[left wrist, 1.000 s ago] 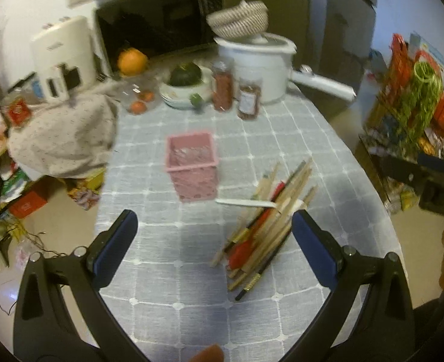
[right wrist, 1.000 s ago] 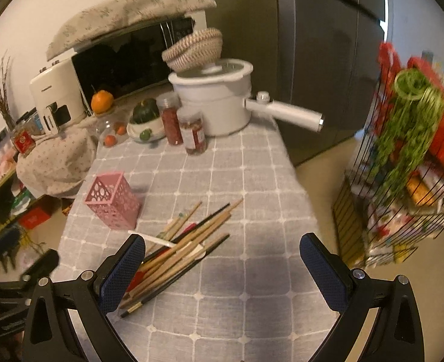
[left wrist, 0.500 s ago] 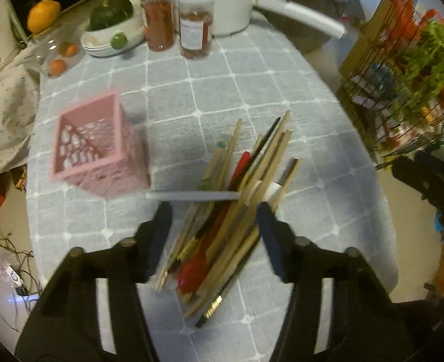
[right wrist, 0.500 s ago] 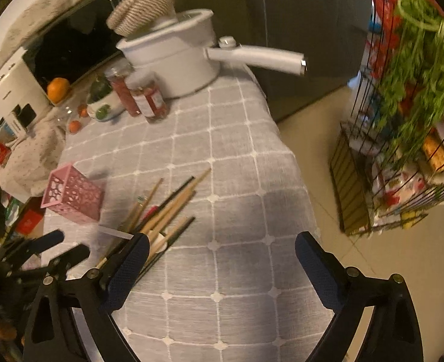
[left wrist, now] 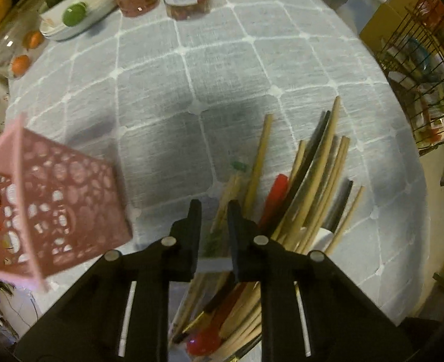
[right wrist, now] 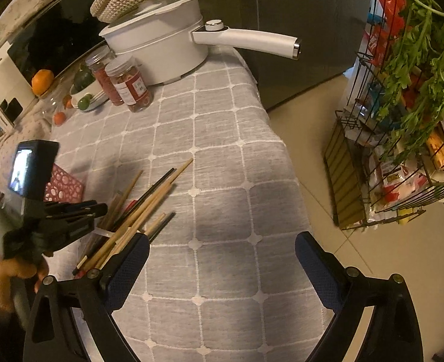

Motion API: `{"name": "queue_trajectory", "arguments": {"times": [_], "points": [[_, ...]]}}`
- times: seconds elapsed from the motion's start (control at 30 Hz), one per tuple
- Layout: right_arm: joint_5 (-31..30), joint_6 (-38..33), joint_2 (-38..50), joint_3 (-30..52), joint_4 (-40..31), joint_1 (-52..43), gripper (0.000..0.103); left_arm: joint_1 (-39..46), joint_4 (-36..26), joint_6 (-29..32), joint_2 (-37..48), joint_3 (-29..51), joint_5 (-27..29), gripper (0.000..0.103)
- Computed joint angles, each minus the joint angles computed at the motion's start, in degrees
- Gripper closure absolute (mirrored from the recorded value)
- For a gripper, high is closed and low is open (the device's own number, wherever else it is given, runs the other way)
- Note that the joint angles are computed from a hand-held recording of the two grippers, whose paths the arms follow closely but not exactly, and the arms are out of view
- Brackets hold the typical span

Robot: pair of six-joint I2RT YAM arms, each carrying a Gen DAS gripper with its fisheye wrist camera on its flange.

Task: Organize utensils
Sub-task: 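Lower the left gripper onto the pile and grasp the wrapped chopstick pair, then lift the wrapped chopsticks with the left gripper while the right gripper grasps a wooden chopstick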

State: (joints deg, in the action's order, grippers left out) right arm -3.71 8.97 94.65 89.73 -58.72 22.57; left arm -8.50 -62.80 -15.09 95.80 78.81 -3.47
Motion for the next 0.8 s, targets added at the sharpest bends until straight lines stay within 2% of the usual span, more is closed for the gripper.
{"name": "queue_trajectory", "arguments": {"times": [0.2,0.33,0.57,0.67,0.77,0.8], "points": [[0.14,0.37,1.01,0.74,-0.21,-0.11,0.005,0.31,-0.53,1.12,0.82,-0.21,1.24,0.084],[-0.09,0.57,1.60,0.80,-0.11,0.37,0.005,-0.09,-0.20,2.12,-0.35,-0.87,-0.90,0.091],[-3.88,2.50,4.19,1.57,0.05,0.43,0.005,-1.94,-0.71,1.47,-11.69,-2.62,-3.67,0.092],[-7.57,4.14,6.13,1.93,0.03,0.60,0.006,-2.63,-1.33,1.62,-16.88,-2.67,-5.19,0.092],[-9.90,5.78,8.53,2.52,-0.41,1.10,0.014,-4.53,-2.52,1.01,-23.56,-3.98,-6.96,0.092],[-10.12,6.32,9.54,2.91,-0.66,1.46,0.017,-5.69,-1.73,0.26,-23.29,-3.63,-7.92,0.092]]}}
